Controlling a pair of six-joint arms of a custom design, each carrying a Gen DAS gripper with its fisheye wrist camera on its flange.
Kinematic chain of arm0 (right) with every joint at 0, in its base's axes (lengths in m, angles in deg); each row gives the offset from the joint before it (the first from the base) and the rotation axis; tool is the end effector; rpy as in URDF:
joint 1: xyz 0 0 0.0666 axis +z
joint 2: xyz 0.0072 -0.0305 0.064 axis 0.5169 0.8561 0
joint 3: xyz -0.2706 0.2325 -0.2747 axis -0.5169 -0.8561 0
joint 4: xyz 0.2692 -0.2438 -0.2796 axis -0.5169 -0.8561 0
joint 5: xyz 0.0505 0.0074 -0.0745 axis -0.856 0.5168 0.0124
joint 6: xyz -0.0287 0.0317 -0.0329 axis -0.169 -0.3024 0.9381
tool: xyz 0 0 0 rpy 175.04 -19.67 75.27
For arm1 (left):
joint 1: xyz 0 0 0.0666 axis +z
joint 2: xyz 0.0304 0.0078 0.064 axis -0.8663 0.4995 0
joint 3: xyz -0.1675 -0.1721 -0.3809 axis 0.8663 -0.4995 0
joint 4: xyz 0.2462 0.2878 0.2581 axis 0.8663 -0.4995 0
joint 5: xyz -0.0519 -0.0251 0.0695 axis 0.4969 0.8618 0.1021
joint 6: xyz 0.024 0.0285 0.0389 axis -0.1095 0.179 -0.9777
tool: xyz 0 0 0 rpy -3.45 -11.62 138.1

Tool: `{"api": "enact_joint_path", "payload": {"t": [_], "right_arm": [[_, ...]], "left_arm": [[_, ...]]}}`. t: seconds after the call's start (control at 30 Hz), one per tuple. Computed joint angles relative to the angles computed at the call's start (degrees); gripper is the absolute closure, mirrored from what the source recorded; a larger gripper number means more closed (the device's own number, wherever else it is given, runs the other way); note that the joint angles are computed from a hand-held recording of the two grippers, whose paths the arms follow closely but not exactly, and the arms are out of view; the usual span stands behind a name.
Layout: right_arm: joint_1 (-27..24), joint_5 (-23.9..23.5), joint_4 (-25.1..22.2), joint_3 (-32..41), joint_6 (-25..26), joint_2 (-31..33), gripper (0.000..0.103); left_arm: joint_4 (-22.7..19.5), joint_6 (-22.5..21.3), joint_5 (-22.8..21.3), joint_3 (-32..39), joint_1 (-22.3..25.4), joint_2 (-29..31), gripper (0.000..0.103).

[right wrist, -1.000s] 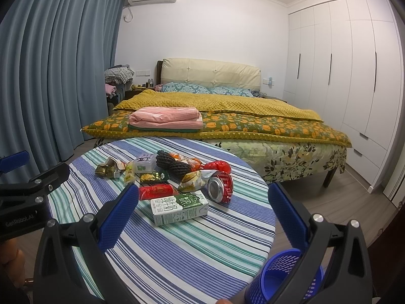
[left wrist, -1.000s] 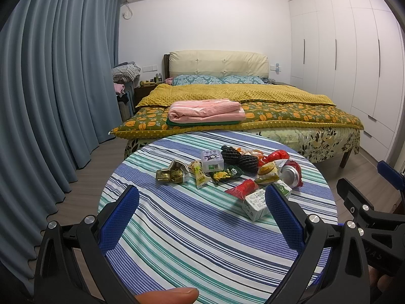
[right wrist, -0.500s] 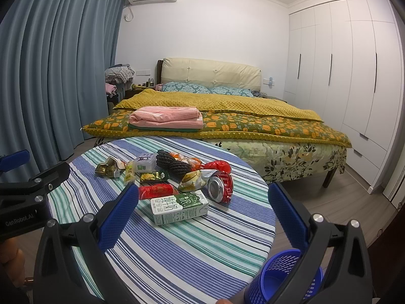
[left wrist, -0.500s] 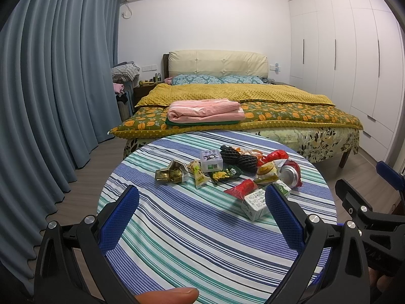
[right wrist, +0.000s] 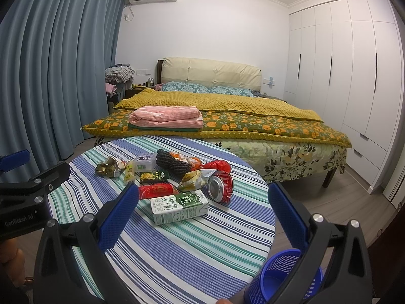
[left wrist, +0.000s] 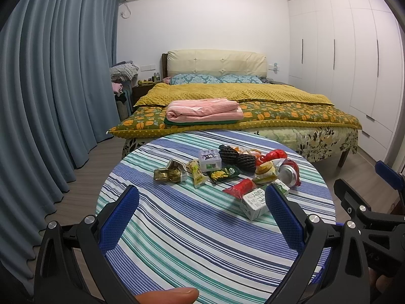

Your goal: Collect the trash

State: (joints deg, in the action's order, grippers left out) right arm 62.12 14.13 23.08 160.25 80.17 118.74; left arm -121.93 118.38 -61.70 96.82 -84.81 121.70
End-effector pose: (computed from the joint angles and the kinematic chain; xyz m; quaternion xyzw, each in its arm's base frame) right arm 0.4274 0.2608 0.5497 -0.2944 0.7951 0.1593 0.5058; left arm 0.3084 -0.1123 0.5314 -0.2641 0.8211 0.1766 0.4742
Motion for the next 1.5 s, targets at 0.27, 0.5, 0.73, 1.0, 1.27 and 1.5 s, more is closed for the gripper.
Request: {"api": "enact_joint_path", "payload": {"t": [0.27,0.5,0.73,1.0,1.27,1.5], "right_arm": [[-0.01,0.00,-0.01,0.01,0.02,0.00,0.005],[0.03,0.09,-0.05,0.04,0.09,-0.02,0.005],[0.06,0.12,-0.01,0.01,0.09,-0.01,0.005],[0.05,0.12,-0.08,0.03,0.15,-0.03,0.005],[0.06,0.17,-0.11,0.03,0.24,-0.04,0.005],[-0.02,0.12,-0.19,0.00,0.26,-0.14,0.005]], "left_arm": [[-0.07,0.07,0.05,0.02,0.02,0.01,0.004],[-0.22,0.36,-0.02,0.11,-0.15,0.13,0.004],[-0.15,0.18,0.12,0.06,0.01,0.04,0.004],[-0.78,0.80,-0.16,0.38,-0.39,0.25,0.004],[-1.50,1.77,-0.51,0.38,-0.81,0.30,0.004],[-2.11,2.62,-0.77,-0.09,-1.14,-0.21,0.004]]}}
